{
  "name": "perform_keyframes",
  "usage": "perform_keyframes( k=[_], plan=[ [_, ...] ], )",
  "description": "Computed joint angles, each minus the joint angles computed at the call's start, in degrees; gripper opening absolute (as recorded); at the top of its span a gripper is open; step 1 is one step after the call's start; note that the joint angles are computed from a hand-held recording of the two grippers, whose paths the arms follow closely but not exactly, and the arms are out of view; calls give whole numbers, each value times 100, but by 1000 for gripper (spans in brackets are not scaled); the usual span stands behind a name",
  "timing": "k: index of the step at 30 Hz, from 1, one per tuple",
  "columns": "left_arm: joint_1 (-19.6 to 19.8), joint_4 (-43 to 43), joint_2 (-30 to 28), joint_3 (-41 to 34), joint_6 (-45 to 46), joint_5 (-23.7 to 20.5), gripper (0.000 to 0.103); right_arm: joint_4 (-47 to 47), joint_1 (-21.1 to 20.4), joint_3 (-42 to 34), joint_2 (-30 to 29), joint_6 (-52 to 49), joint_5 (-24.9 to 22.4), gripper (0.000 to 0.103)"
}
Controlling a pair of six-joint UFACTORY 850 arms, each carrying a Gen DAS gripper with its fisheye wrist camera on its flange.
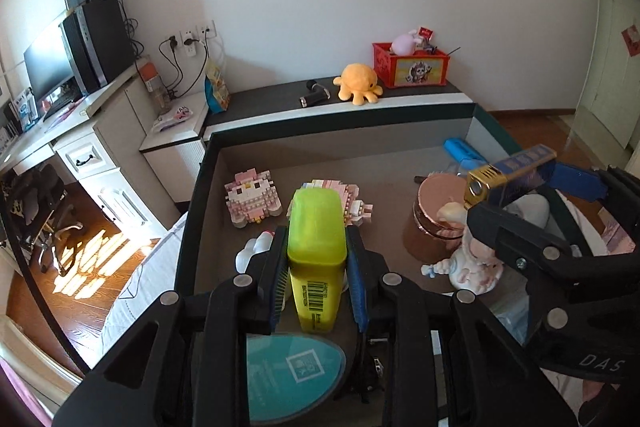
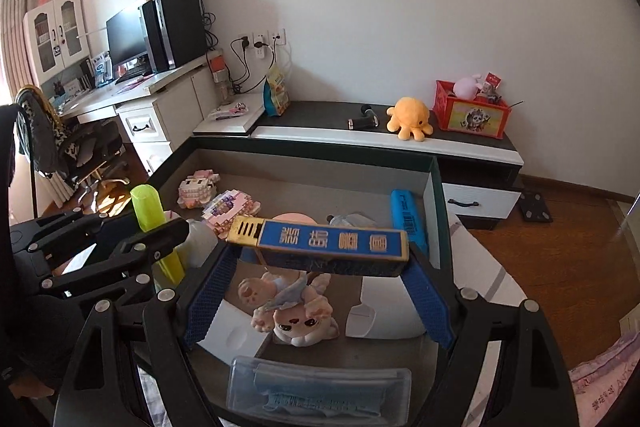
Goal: Organize rigid objects
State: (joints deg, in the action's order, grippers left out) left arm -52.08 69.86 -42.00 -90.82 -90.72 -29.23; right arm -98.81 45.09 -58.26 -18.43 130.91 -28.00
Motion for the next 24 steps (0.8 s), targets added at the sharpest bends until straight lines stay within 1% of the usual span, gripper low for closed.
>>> perform_keyframes(
  k=[2, 5, 7, 9, 11, 12, 13, 14, 15, 18, 21, 24],
  plan=[
    [8, -13, -56, -14, 7, 44, 27, 263, -35, -116, -89, -296, 67, 84],
    [16, 48, -81, -6, -96, -18, 31, 306, -117, -186, -178, -350, 230, 85],
    [20, 27, -65, 20, -176, -77, 42, 156, -159, -164, -190, -131, 261, 89],
    [8, 199, -49, 72, -470, -214, 66, 69, -173, -123, -170, -19, 256, 91],
    [33, 431, 59, 245, -762, -51, 69, 39, -196, -78, -135, 34, 241, 95],
    [37, 417, 98, 286, -757, -7, 73, 96, -204, -86, -131, -11, 199, 102],
    [28, 435, 135, 329, -766, 31, 77, 118, -185, -40, -92, 9, 115, 103],
    [0, 515, 160, 360, -810, 24, 92, -12, -187, 16, -41, 164, 138, 103],
    [-51, 705, 195, 409, -929, -66, 103, -95, -185, 50, 1, 273, 185, 103],
    [-218, 1371, 314, 571, -1279, -367, 103, -79, -93, 119, 116, 208, 103, 103],
    [-321, 1630, 446, 732, -1471, -546, 103, 43, 64, 181, 228, 78, -63, 103],
    [-362, 1613, 582, 884, -1575, -603, 103, 114, 197, 321, 410, 76, -267, 103]
  ],
)
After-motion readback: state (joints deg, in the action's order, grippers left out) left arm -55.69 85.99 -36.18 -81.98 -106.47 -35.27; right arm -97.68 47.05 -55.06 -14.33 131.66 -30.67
